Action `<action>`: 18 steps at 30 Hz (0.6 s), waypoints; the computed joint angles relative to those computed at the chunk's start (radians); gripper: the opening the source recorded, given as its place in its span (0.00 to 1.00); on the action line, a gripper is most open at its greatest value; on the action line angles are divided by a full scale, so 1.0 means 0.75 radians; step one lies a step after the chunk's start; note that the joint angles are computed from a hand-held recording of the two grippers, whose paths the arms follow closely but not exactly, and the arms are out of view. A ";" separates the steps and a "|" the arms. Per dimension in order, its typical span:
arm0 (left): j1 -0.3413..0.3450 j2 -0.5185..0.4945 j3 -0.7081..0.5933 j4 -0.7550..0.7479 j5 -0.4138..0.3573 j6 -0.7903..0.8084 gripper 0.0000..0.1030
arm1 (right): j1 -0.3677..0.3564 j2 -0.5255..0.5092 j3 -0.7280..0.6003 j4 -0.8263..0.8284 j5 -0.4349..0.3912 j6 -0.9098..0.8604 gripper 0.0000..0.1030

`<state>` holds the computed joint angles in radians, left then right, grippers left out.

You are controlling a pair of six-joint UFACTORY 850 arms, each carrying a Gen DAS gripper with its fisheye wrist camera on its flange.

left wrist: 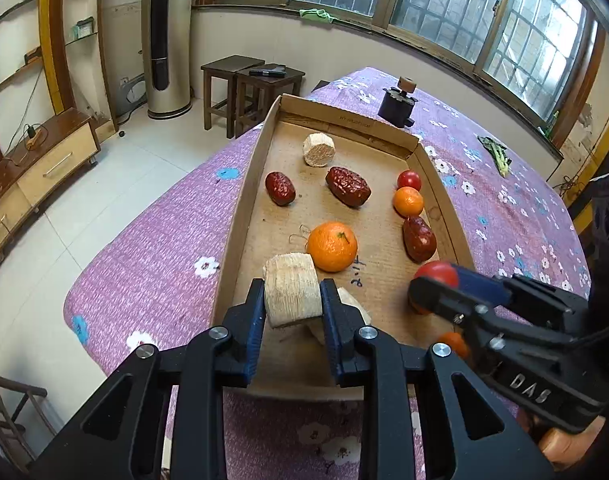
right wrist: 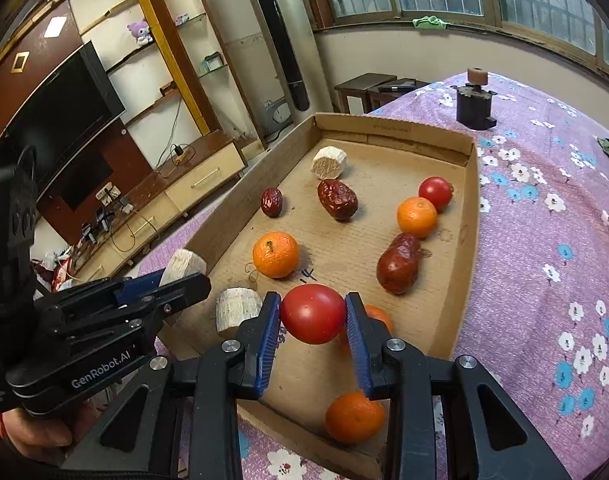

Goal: Organize fruits
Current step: 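Carry the held cube and tomato over the cardboard tray, then open both tools to release the cube and tomato into the tray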

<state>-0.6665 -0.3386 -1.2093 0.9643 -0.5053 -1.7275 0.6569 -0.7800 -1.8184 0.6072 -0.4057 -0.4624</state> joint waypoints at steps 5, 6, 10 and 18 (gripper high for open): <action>0.024 -0.034 -0.038 -0.012 0.021 0.033 0.24 | 0.003 -0.032 -0.040 -0.056 -0.022 0.046 0.32; 0.031 -0.044 -0.050 -0.018 0.025 0.045 0.24 | 0.005 -0.038 -0.050 -0.070 -0.026 0.057 0.32; 0.045 -0.078 -0.087 -0.045 0.023 0.087 0.24 | 0.008 -0.064 -0.087 -0.095 -0.045 0.067 0.32; 0.057 -0.108 -0.114 -0.063 0.009 0.123 0.24 | 0.014 -0.095 -0.128 -0.112 -0.058 0.066 0.32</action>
<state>-0.6240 -0.4194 -1.2947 0.9172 -0.4983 -1.6353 0.6674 -0.8509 -1.9142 0.5232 -0.4493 -0.4126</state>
